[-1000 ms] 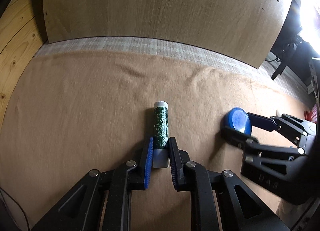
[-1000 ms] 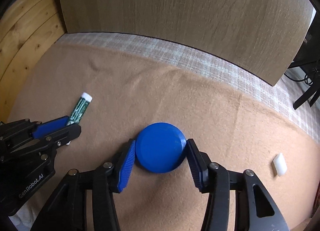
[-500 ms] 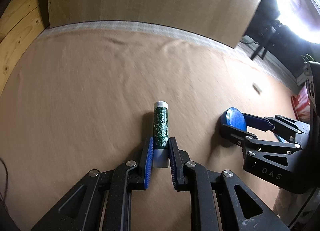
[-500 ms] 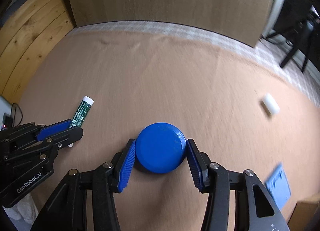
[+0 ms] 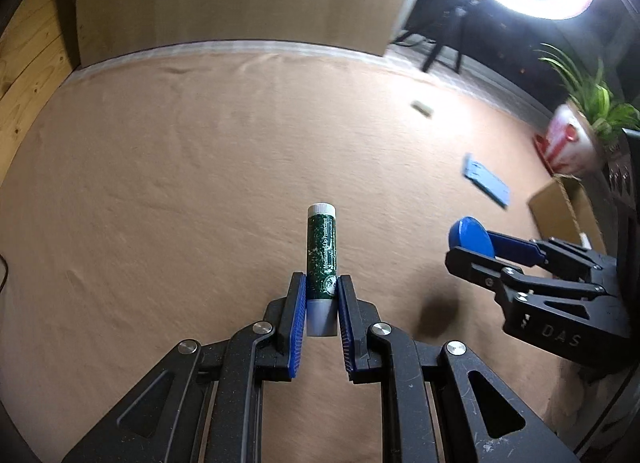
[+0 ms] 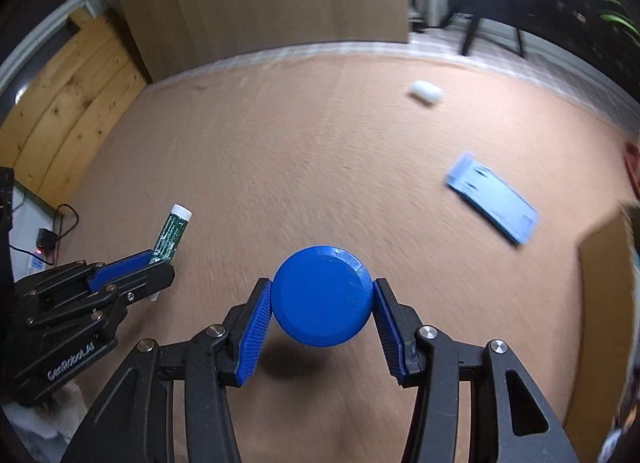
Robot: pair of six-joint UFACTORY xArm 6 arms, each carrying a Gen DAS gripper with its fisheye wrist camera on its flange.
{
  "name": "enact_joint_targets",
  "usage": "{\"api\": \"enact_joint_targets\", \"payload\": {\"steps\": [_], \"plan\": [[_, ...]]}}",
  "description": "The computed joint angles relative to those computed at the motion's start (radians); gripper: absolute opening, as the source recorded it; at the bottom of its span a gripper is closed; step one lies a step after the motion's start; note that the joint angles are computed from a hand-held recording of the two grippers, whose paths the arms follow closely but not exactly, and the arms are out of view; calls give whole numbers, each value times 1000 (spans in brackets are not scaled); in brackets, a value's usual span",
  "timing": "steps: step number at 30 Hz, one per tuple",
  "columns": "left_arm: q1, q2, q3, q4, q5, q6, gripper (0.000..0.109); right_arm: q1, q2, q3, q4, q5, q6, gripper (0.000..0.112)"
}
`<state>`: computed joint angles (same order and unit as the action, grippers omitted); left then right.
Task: Organize objects
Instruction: 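Carry the lip balm with the left tool while the right tool carries the tin over the box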
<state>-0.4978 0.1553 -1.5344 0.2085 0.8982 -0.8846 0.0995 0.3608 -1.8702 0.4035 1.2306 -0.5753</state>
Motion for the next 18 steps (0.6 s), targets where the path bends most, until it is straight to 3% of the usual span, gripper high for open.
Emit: {"api": "enact_joint_targets", "payload": {"steps": [4,10,16,18], "plan": [[-37,7,-47,1,9,8,17,-59,-54,32,33,8,-5,46],[-87,117,-230,-21,23,62,17,-145,-135,85,60,-14,-35,46],[-140,321,-556,-64,87,154,17,-237,-161,83,76,-25,-30,46],[-157,429,-733,-85,141,194,17,-267,-169,90,73,-42,-32,46]]}}
